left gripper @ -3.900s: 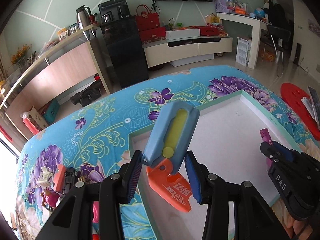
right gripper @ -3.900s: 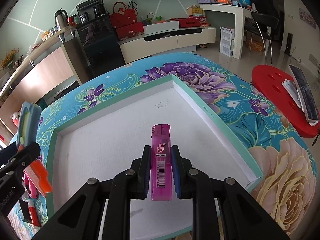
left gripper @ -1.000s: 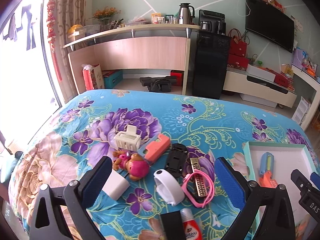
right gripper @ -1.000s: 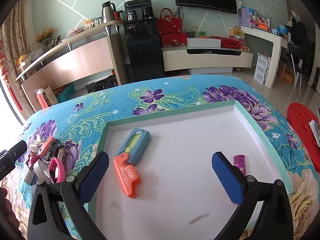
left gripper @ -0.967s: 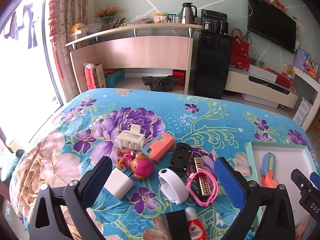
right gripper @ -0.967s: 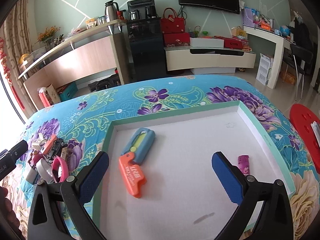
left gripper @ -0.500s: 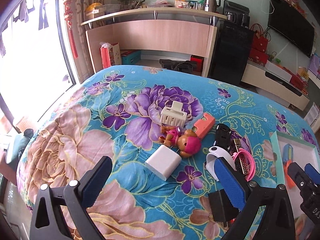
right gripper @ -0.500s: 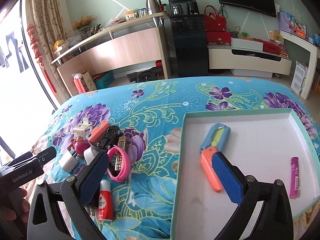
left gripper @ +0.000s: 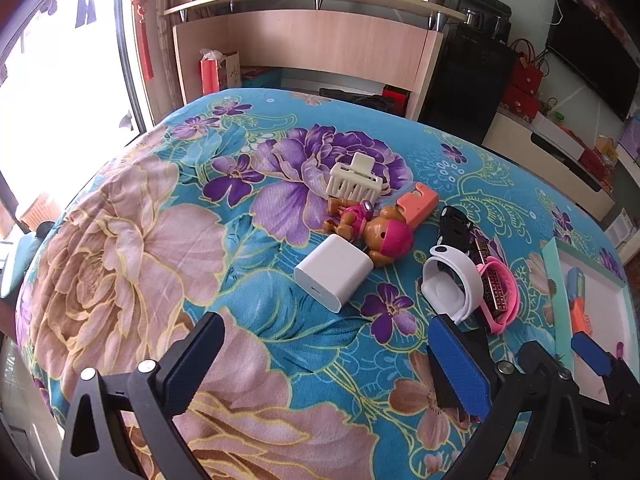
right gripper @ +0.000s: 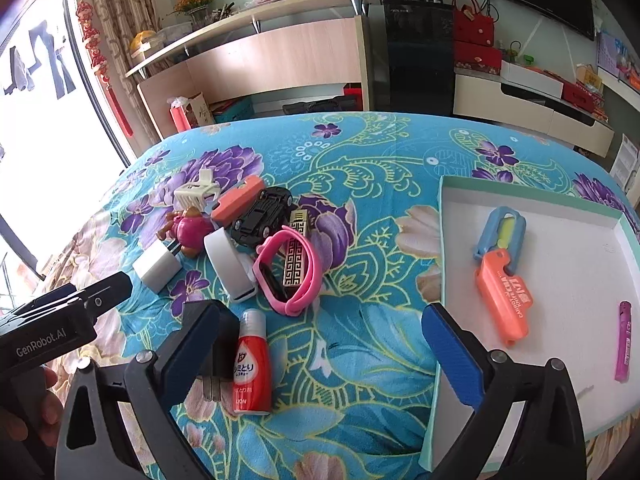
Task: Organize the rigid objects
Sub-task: 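Move both open tools back over the pile of items, then grasp the red glue bottle with the right tool while the left tool grasps the black charger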
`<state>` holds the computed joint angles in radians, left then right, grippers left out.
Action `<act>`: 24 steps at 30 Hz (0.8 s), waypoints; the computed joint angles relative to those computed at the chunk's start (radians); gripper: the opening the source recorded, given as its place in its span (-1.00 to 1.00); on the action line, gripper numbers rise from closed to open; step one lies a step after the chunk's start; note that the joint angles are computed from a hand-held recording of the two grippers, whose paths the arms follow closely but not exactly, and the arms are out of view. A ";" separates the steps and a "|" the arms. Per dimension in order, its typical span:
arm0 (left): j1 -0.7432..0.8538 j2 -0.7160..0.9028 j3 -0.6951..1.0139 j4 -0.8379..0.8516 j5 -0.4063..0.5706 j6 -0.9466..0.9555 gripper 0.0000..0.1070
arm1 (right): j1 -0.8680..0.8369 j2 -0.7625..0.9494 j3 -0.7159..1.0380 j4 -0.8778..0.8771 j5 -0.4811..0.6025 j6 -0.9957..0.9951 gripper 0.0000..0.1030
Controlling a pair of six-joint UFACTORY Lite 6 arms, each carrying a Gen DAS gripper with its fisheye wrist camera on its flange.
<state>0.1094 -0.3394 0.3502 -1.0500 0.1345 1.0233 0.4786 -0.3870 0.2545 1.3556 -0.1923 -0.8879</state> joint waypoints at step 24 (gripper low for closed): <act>-0.041 0.108 0.028 -0.308 0.025 0.281 0.93 | 0.055 0.181 0.063 -0.206 0.057 0.177 0.29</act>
<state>0.0679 -0.2313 0.3782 -1.3578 0.1592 1.3043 0.5336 -0.2061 0.3173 1.1495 -0.1352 -0.7108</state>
